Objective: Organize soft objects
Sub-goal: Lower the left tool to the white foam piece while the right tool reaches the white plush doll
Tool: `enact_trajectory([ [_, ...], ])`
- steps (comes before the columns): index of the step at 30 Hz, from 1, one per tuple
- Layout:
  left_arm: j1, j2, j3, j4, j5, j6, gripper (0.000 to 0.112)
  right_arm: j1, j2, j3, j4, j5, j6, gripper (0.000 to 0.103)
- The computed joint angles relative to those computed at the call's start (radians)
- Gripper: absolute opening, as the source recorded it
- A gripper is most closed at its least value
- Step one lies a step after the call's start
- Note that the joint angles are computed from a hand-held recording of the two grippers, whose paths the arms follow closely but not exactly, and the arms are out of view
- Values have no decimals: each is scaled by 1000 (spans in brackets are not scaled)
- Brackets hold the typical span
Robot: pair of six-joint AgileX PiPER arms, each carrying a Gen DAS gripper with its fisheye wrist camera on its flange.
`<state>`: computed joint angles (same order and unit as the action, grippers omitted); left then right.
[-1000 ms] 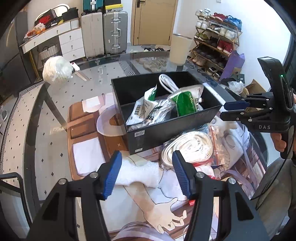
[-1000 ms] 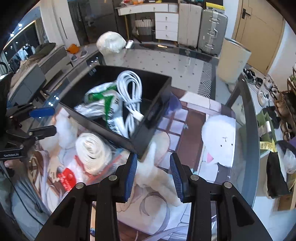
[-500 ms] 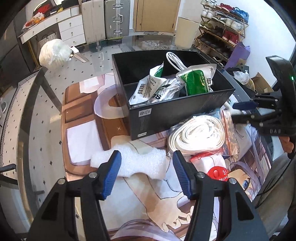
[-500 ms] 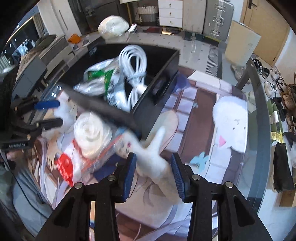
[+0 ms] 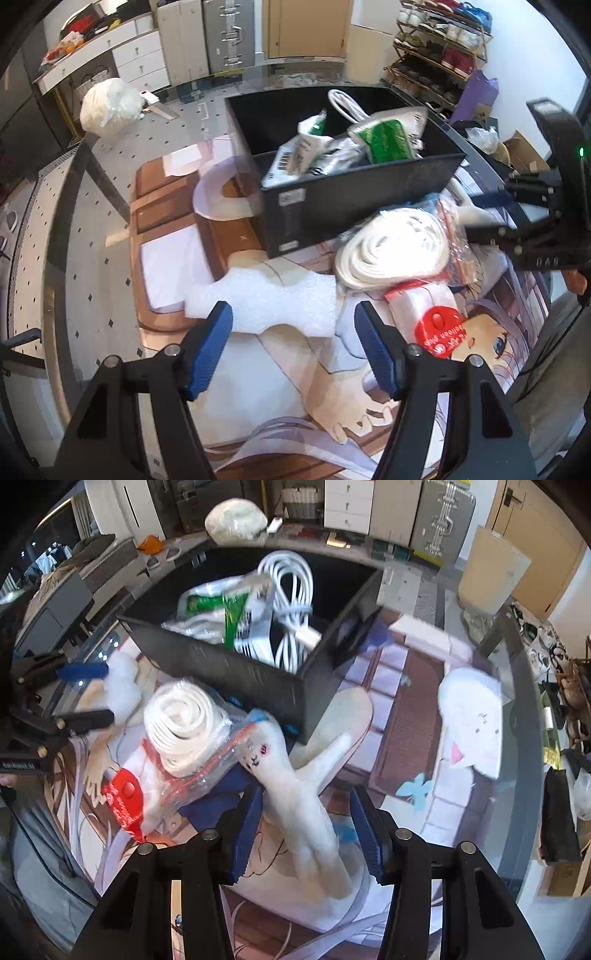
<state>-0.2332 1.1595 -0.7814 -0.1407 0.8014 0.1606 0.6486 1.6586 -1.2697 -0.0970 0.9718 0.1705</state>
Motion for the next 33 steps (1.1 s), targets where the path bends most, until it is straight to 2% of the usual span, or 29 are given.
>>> enact_trajectory([
  [3, 47, 1, -11, -19, -9, 15, 69, 16, 11, 2, -22, 7, -19, 51],
  [5, 135, 8, -29, -124, -13, 124, 69, 19, 0, 5, -19, 7, -23, 51],
  [7, 196, 61, -64, -171, 2, 195, 69, 11, -10, 6, 7, -3, -37, 51],
  [14, 218, 164, -97, -164, -23, 219, 69, 12, 1, -3, 14, -1, -29, 51],
  [17, 237, 184, -99, -201, 37, 258, 69, 15, -11, 5, 24, 0, -34, 50],
  [24, 249, 79, -14, -232, 151, 321, 71, -26, -69, 73, 72, -13, -99, 51],
  [26, 210, 54, 5, -208, 140, 289, 75, -35, -72, 77, 100, -7, -125, 50],
  [29, 77, 30, 16, -142, 116, 202, 75, -31, -72, 49, 151, 17, -195, 50],
  [33, -118, 30, 16, -14, 77, 51, 74, -17, -76, 24, 73, -6, -96, 50],
])
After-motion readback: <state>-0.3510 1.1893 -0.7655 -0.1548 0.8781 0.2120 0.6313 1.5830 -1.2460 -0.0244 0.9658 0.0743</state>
